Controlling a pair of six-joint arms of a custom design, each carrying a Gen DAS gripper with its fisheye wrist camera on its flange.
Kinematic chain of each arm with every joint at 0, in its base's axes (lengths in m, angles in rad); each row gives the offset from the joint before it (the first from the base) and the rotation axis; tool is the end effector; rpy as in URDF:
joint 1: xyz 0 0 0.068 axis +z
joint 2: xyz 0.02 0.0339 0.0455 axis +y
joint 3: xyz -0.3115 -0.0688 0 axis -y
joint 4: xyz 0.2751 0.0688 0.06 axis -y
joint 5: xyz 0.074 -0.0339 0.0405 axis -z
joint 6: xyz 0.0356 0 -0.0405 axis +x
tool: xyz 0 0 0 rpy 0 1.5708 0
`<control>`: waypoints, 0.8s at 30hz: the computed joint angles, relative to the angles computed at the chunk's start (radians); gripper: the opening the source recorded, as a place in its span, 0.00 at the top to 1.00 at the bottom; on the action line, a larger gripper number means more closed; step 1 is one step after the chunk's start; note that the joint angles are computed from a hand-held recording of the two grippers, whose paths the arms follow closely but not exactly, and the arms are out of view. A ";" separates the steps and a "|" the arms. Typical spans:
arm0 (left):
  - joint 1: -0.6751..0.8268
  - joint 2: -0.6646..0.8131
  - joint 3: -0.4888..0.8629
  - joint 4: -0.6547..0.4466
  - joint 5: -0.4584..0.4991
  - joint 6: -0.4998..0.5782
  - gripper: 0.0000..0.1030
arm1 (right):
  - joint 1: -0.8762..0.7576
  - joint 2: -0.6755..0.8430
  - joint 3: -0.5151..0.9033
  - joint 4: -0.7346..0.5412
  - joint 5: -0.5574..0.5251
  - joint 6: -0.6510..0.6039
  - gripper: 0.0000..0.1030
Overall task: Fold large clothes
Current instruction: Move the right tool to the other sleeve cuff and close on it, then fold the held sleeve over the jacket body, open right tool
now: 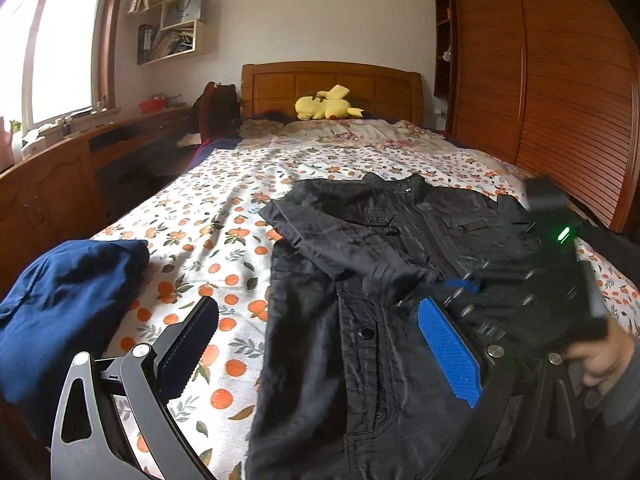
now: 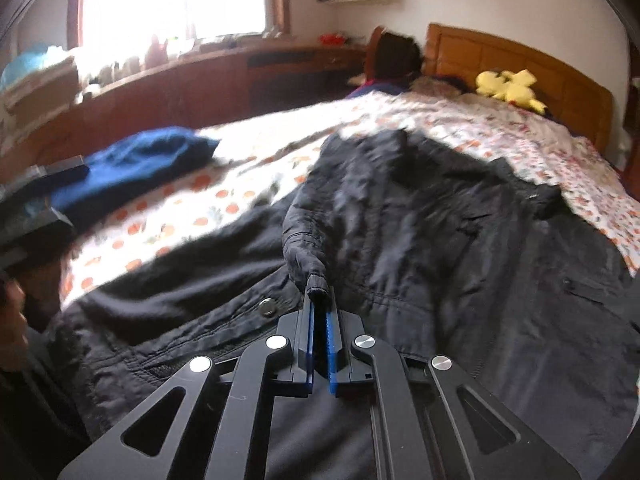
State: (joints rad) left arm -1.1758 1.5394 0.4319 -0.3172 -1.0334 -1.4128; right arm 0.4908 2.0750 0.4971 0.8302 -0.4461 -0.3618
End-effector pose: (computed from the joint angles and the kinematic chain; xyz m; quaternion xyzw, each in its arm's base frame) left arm 0.1053 -0.1731 0.1143 -0.1383 0.8568 0.0735 0.4913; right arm 0.2629 0.1579 0.0386 -0.4502 0.7772 0.2275 0.3762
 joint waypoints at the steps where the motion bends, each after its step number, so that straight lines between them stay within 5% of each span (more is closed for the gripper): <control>1: 0.001 0.004 0.003 0.007 0.001 0.008 0.02 | -0.036 -0.034 -0.022 0.004 -0.027 0.002 0.96; 13: 0.049 0.074 0.053 0.189 0.022 0.198 0.02 | -0.389 -0.265 -0.140 -0.091 -0.318 -0.055 0.97; 24: 0.102 0.190 0.128 0.367 0.068 0.381 0.02 | -0.650 -0.222 -0.108 -0.187 -0.375 -0.187 0.97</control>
State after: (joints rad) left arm -1.0736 1.7296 0.5603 0.0499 -0.9651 -1.0321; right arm -0.1594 1.8525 0.3889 0.6434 -0.8215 -0.5483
